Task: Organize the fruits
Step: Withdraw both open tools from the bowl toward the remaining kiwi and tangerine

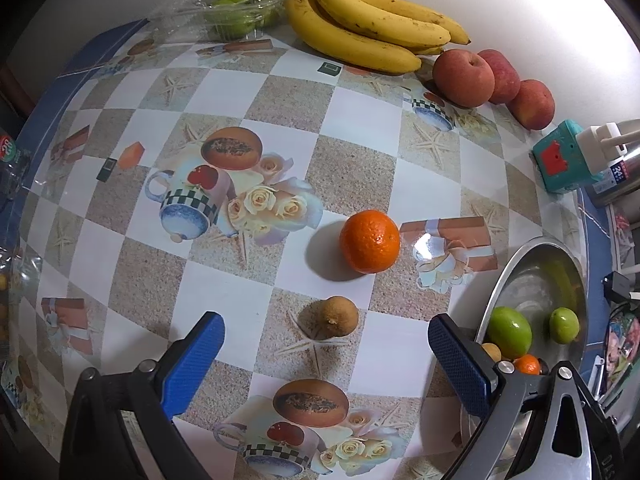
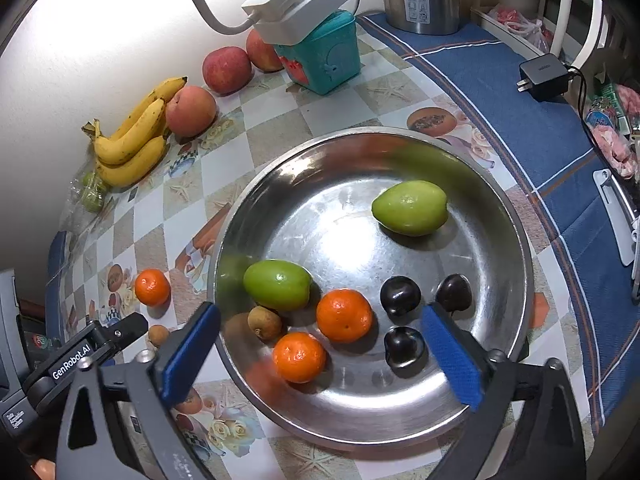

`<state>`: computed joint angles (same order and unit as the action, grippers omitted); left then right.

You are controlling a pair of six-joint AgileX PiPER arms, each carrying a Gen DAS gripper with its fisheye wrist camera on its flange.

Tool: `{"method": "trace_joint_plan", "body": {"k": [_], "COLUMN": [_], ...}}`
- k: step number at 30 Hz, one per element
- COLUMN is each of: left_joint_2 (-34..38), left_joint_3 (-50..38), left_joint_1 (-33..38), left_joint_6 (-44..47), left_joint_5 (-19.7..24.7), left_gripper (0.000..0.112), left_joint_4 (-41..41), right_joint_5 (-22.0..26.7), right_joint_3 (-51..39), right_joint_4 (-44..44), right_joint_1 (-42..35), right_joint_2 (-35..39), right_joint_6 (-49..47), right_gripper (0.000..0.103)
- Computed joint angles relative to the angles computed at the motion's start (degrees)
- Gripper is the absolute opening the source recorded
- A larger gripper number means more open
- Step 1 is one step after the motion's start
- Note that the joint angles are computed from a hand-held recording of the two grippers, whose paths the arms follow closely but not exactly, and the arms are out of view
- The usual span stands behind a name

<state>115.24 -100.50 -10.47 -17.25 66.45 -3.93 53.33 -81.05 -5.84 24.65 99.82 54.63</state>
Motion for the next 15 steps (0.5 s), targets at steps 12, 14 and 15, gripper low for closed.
{"method": "trace_joint_plan", "body": {"k": [12, 14, 15], "left_joint_2": [-0.5, -0.6, -0.7], "left_joint_3": [0.3, 0.3, 0.3], "left_joint_1": [-0.6, -0.8, -0.6], "left_joint_6": [2.7, 3.2, 3.5], "left_joint_5": [-0.4, -0.5, -0.6], "left_gripper": [0.103, 0.103, 0.103], "left_joint_4": [-0.2, 0.2, 0.3], "right_joint_5": [0.2, 0.0, 0.1], "right_joint_3": [-0.3, -0.4, -0.6], "right_joint_4": [-0.8, -0.4, -0.3], "right_joint_1": [0.4, 0.4, 0.5], "right_joint_2": [0.1, 0.2, 0.4], "right_joint_6": [0.0, -0.7, -1.0], "right_gripper": [0.101, 0.101, 0.101]}}
